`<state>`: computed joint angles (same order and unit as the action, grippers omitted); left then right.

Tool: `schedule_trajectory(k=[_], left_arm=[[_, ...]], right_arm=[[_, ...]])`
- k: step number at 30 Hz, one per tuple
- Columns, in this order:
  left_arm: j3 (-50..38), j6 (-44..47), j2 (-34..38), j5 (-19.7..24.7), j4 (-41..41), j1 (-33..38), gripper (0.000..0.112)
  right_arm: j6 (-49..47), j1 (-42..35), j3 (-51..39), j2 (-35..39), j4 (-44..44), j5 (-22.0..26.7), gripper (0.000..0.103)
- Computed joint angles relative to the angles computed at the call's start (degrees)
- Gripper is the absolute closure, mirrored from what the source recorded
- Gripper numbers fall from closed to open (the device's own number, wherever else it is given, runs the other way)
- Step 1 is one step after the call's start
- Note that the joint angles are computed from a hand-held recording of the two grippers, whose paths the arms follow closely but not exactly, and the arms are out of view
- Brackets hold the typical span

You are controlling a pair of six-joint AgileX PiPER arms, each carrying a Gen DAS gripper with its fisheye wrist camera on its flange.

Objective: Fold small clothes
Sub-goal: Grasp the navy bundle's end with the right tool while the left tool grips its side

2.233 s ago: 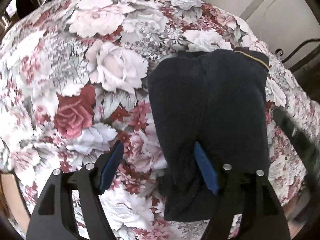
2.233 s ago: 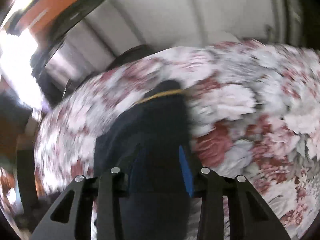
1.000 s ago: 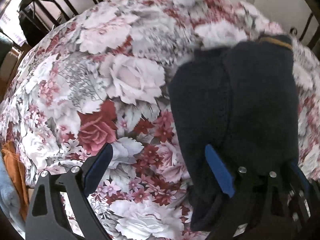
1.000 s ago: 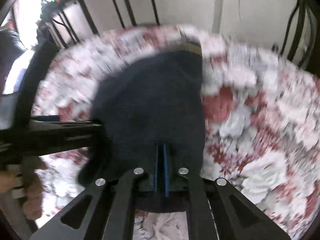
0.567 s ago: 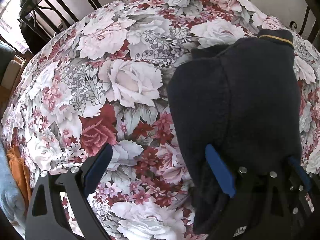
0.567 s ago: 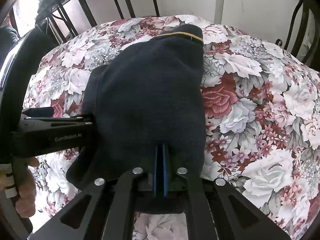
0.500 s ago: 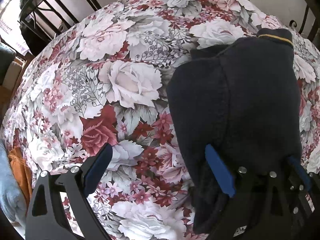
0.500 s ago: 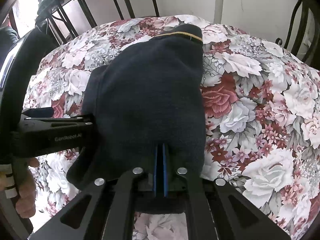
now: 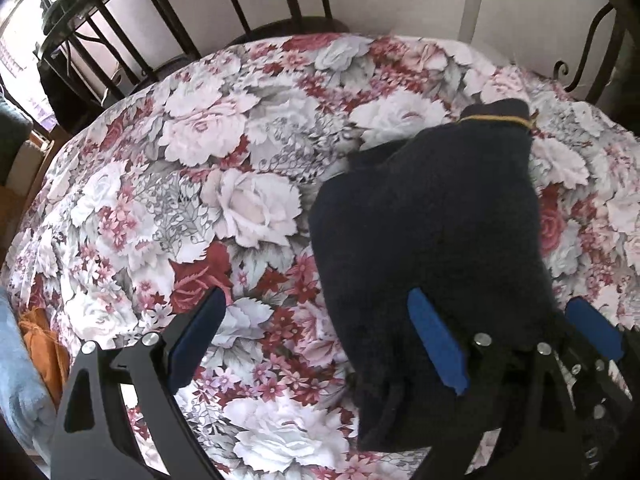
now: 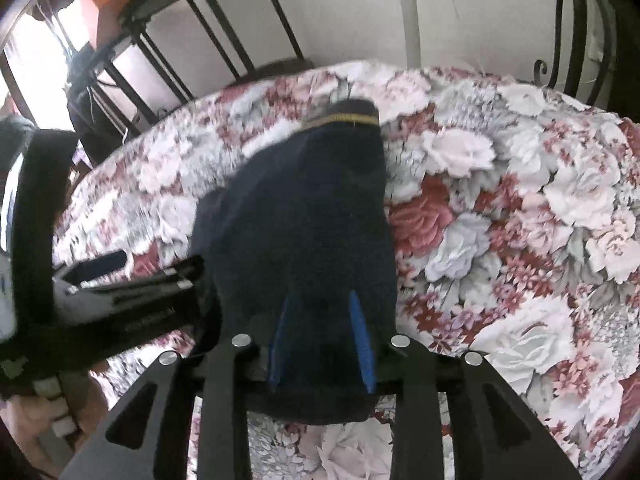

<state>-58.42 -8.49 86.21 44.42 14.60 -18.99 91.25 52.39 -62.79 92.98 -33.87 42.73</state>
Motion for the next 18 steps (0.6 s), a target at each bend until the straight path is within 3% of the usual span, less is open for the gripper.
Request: schedule_trajectory(k=[12, 13, 16, 18], left_arm=[[1.4, 1.5, 4.2, -2.5, -0.9, -0.6, 0.022], [1.8, 1.6, 4.6, -2.8, -0.9, -0.7, 0.022], [2.7, 0.4, 5.7, -3.5, 1.0, -1.3, 0.021], [3.1, 0.2, 5.6, -4.0, 0.9, -1.2, 0.020]], right_arm=[[1.1, -2.4, 3.0, 3.3, 1.7, -3.3, 0.069], [-0.8, -3.0, 3.1, 4.4, 3.6, -3.5, 0.057], [2.0, -5.2, 8.1, 3.2, 4.9, -10.1, 0.039], [1.2, -7.3, 10.9, 1.7, 7.8, -14.9, 0.038]])
